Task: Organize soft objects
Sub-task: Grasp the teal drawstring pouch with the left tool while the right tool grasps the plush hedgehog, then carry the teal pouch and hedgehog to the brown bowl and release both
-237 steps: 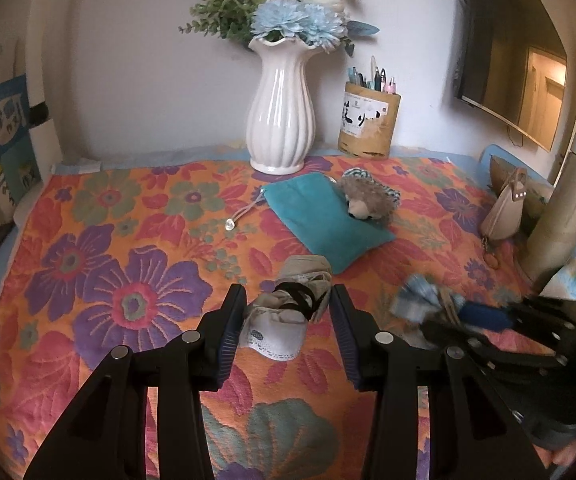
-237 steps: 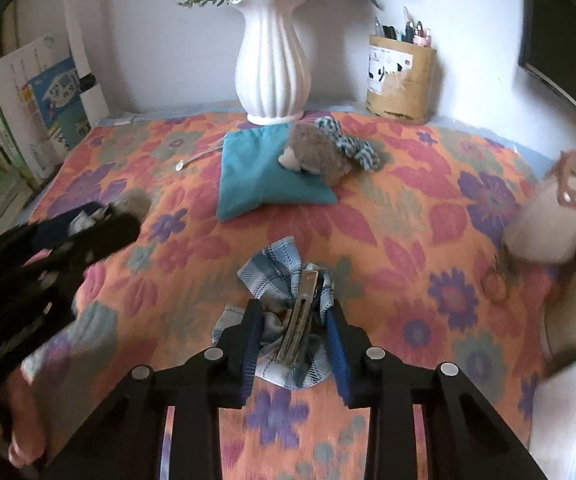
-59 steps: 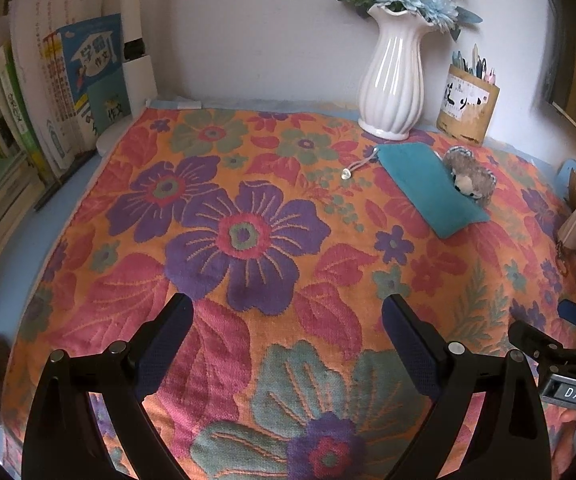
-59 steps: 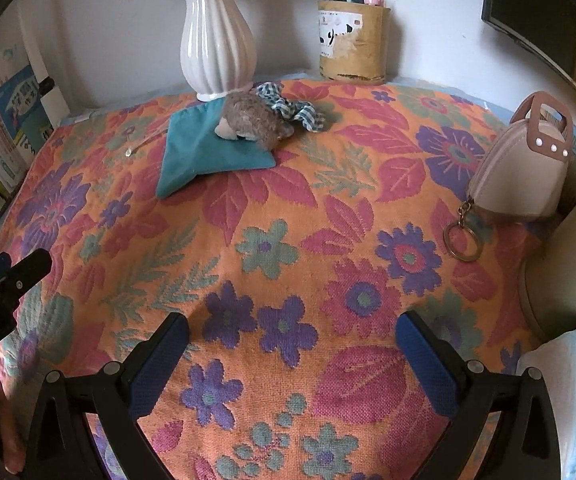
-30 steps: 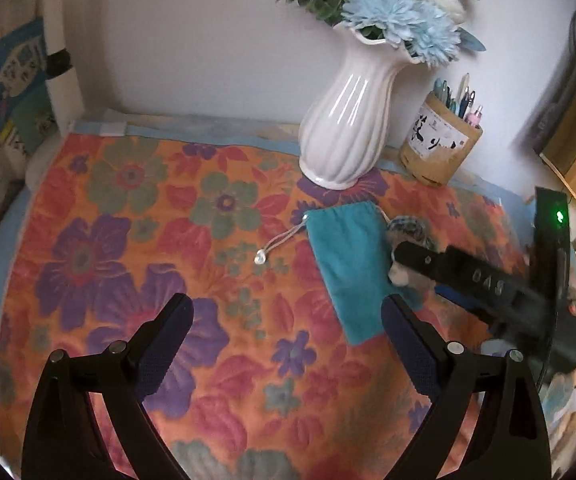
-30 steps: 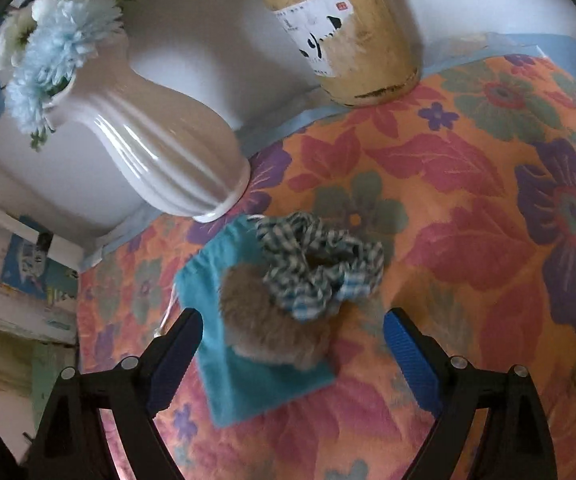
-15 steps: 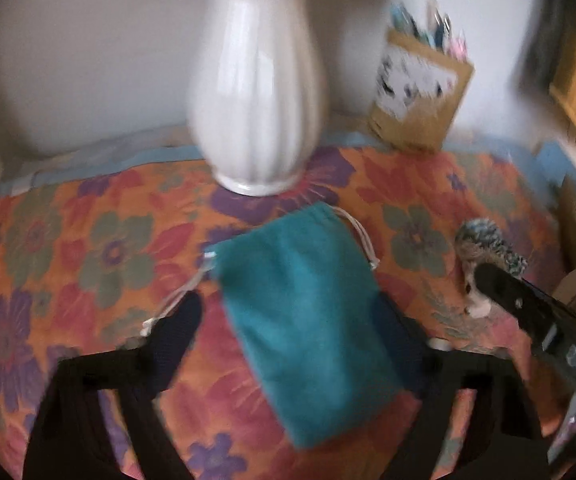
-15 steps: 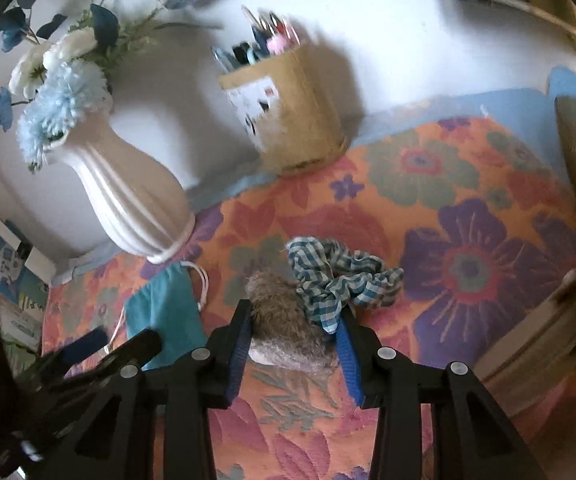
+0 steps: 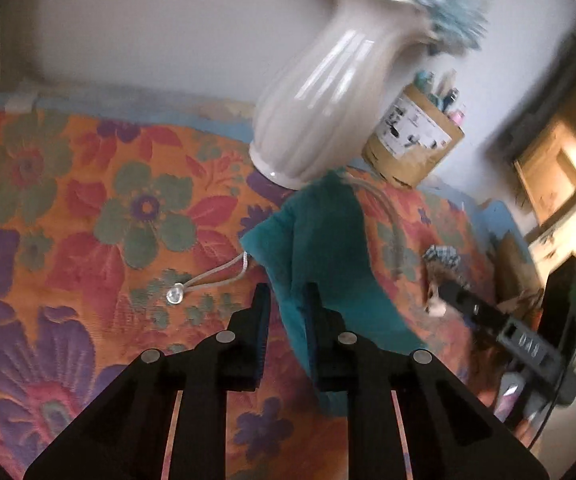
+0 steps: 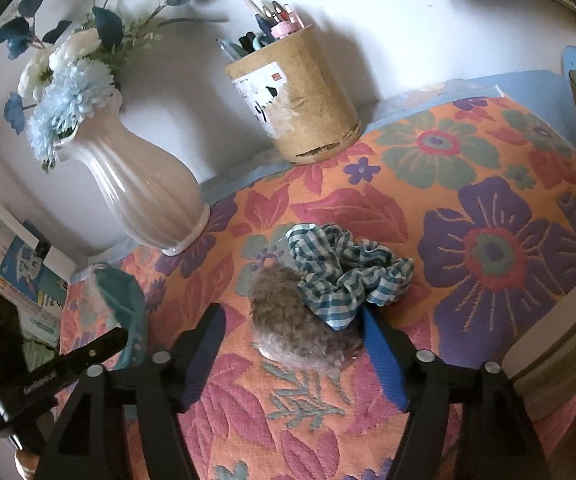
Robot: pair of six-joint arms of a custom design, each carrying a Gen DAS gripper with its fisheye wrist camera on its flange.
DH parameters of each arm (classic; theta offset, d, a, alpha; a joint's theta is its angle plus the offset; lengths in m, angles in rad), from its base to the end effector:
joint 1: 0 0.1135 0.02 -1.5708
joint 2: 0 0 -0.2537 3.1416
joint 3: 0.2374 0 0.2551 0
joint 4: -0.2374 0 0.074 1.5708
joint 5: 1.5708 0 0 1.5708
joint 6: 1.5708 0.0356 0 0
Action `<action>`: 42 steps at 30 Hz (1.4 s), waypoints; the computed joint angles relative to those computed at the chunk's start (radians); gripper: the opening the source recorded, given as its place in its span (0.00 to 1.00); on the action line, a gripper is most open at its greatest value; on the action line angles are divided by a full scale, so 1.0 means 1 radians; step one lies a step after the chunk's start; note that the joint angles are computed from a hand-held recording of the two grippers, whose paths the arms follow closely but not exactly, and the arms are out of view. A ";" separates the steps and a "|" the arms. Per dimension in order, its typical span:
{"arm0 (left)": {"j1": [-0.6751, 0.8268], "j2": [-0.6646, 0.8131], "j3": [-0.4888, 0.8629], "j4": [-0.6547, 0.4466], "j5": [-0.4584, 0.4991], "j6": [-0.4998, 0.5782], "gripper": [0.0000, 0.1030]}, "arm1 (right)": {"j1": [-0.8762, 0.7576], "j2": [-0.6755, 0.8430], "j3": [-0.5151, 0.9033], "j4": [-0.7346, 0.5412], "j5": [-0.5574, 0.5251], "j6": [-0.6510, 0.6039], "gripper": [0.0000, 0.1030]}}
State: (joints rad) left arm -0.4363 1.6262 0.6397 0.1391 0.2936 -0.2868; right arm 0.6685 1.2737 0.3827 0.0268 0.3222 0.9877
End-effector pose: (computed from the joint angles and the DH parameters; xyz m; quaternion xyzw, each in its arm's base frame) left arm 0.2607 -0.1329 0.1121 0.1207 0.9188 -0.2518 0.2790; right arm 0.1782 0.1264 0.1190 0.2020 0.9055 0.1498 0.3418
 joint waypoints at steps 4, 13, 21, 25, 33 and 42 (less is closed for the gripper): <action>-0.078 0.032 -0.009 0.050 -0.113 -0.030 0.34 | 0.001 0.075 0.058 -0.012 0.015 -0.007 0.77; -0.251 0.173 0.185 -0.096 -0.439 0.032 0.62 | 0.019 0.211 0.183 -0.126 0.088 -0.040 0.85; -0.169 0.045 0.036 0.067 -0.215 0.027 0.12 | 0.024 0.146 0.114 -0.073 0.096 -0.035 0.46; 0.033 -0.106 -0.107 0.200 0.058 -0.091 0.12 | 0.018 0.029 0.015 0.016 0.082 -0.014 0.46; 0.215 -0.337 -0.251 0.136 0.233 -0.102 0.12 | 0.114 -0.004 0.024 -0.034 0.161 0.008 0.46; -0.010 -0.638 -0.381 -0.025 0.086 -0.088 0.12 | 0.466 -0.048 0.038 -0.261 0.387 0.320 0.46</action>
State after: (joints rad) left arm -0.4462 0.9883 0.2589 0.1138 0.3794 -0.3747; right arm 1.1349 1.2260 0.4206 -0.2346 0.7092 1.3082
